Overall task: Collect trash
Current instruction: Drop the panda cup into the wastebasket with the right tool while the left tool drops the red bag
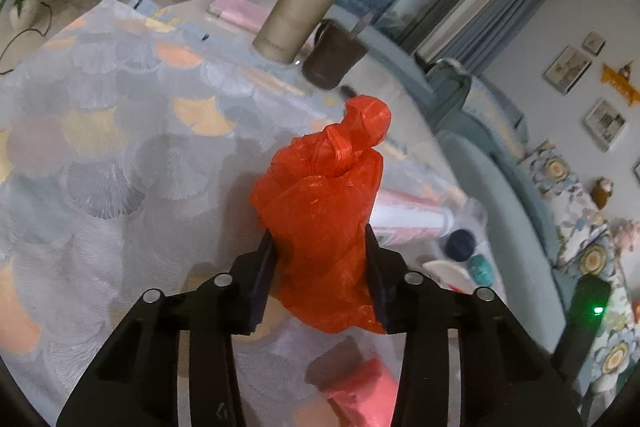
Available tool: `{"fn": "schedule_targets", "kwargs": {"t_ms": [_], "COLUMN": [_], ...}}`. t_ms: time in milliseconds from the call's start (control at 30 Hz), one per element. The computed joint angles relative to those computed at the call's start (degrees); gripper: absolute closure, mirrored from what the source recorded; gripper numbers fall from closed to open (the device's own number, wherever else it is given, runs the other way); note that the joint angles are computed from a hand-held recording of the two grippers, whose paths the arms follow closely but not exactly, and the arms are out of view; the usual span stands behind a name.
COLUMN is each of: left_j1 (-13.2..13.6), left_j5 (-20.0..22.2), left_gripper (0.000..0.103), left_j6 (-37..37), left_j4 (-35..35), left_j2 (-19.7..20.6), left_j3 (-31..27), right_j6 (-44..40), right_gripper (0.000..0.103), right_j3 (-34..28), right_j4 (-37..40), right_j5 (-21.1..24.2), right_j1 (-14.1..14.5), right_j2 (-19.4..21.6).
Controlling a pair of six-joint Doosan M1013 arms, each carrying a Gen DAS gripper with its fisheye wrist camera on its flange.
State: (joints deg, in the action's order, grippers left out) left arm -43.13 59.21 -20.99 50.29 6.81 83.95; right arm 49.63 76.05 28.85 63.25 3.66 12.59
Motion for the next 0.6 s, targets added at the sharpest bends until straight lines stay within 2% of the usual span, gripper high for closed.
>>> {"fn": "schedule_targets", "kwargs": {"t_ms": [300, 600], "left_j1": [-2.4, -4.3], "left_j5": [0.8, 1.6], "left_gripper": [0.07, 0.07], "left_j6": [-0.4, 7.8], "left_j4": [7.1, 9.6], "left_j2": [-0.5, 2.1], "left_j3": [-1.5, -8.3], "right_j6": [-4.0, -6.7], "right_gripper": [0.04, 0.04], "right_j3": [1.3, 0.4], "right_j4": [3.3, 8.0], "right_j5": [-0.6, -0.5], "right_j1": [-1.6, -5.5], "right_j2": [-2.0, -3.9]}}
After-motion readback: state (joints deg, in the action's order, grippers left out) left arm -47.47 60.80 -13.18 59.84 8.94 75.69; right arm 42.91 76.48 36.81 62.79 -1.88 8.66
